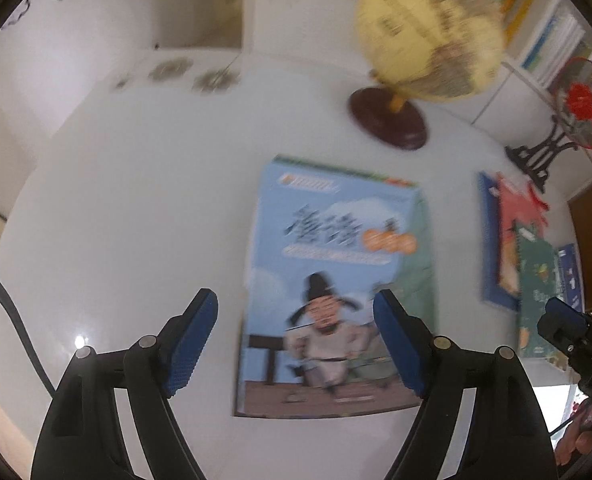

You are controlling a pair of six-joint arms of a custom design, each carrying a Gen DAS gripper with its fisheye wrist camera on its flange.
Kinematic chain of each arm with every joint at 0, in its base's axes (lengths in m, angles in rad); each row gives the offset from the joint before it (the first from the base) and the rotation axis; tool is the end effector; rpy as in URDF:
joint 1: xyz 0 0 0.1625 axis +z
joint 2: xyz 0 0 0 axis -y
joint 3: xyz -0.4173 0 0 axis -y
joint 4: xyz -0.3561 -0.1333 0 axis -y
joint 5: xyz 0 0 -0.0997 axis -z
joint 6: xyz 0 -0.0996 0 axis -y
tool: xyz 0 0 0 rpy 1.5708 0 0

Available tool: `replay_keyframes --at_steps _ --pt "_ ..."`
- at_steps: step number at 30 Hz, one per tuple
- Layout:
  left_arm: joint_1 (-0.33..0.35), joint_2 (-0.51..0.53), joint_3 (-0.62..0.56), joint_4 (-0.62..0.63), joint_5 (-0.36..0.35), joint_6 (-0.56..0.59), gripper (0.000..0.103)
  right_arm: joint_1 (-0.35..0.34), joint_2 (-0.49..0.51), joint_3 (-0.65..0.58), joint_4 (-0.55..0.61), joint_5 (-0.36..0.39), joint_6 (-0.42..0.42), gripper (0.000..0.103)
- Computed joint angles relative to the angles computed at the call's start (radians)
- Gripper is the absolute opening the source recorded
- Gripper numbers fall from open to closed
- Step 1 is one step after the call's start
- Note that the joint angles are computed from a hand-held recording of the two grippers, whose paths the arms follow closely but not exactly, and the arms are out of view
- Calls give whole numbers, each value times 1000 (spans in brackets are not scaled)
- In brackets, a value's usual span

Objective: Organize books

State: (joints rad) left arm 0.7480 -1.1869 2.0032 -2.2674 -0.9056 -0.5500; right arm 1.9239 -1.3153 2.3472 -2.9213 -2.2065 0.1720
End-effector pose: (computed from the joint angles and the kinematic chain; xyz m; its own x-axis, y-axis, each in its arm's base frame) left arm -0.2266 -0.4759 0.2003 -0.7906 0.1815 -0.5848 0.3690 0.9034 -0.2185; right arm 0.2107 -0.3572 0.2157 -0.8634 0.0503 0.5019 -0.1833 0.8957 -0.4051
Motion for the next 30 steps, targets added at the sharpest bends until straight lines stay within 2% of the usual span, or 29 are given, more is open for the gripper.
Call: replay_keyframes --at_steps 5,10,13,16,19,22,30 --pt "-72 17 0 -26 -5 -2 79 86 -30 -26 76 -194 10 61" --pt "-127 73 -22 -77 -22 15 79 133 -90 -19 86 -277 -27 62" --pt "-166 105 -43 -102 -23 26 79 153 -129 -19 105 -302 -35 62" --pt "-198 134 -57 -138 -20 43 79 163 -180 -14 107 -291 -59 63" --pt "-221 171 -77 -169 -32 62 79 182 -207 -13 101 -330 -94 69" --pt "-240 215 -103 -190 -46 71 79 187 -250 -2 97 -343 -113 70" --pt "-268 315 -152 -235 -119 73 79 97 -442 54 104 -294 -121 70"
